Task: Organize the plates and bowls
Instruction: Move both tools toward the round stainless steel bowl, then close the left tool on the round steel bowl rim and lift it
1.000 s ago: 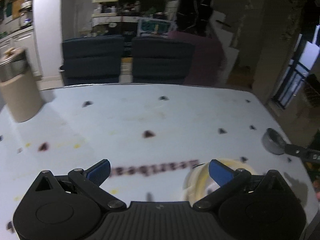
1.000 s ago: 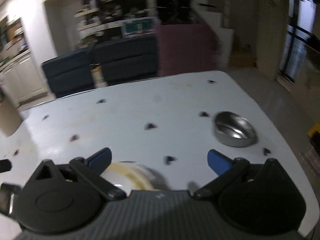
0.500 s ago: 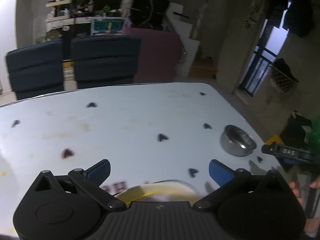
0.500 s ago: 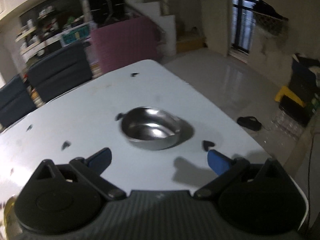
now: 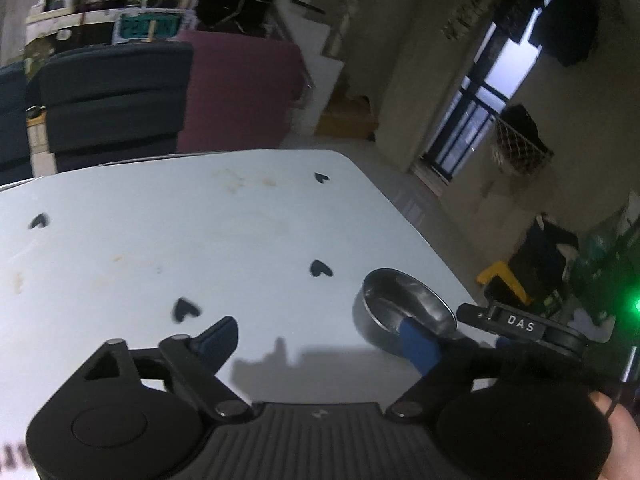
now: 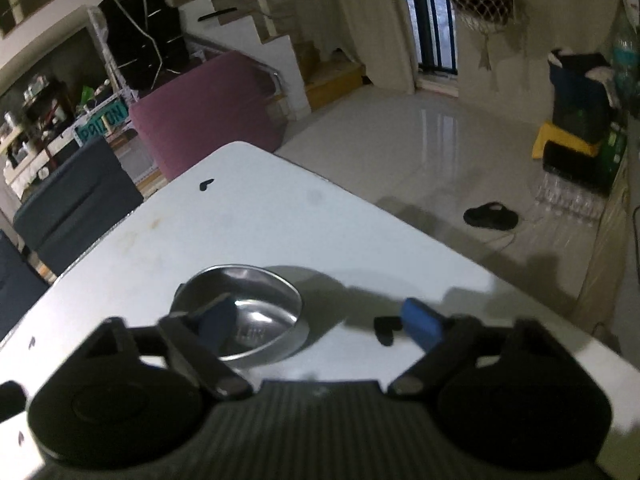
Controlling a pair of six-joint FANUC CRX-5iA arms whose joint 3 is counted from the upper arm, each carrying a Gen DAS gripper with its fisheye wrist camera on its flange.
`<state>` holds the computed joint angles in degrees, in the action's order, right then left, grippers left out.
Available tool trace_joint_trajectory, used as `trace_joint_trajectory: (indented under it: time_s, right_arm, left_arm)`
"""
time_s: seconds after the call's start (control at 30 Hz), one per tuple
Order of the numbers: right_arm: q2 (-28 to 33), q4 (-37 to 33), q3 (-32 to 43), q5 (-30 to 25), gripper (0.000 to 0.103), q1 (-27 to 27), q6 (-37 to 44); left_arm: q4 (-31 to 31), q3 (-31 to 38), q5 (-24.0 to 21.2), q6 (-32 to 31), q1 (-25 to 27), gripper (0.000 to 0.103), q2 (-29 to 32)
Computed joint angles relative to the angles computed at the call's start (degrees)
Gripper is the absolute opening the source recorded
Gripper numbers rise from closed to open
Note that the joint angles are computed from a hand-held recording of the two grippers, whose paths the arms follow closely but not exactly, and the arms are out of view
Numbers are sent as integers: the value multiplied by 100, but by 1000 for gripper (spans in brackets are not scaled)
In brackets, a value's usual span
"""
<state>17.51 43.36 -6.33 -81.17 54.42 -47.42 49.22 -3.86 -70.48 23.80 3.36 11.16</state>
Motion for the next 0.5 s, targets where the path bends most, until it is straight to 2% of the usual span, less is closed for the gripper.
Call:
trace_joint_trajectory:
  time_s: [0.13,0.2,0.37,0.5]
  right_arm:
    - [-90,30,-212,498,73,-176,-170]
    - [-63,0,-151,498,69,-197,-113]
    - [-87,-115,-144,563,55,-214,-65]
    - [-81,-137,-52,607,43,-243,141]
  left_arm:
    - [-202,217,119,291,-320,80,219]
    - [-300,328,158,491,-469,74,347]
    - [-474,534,210,837,-782,68,631]
    - [-555,591,285,933,-936,56,752]
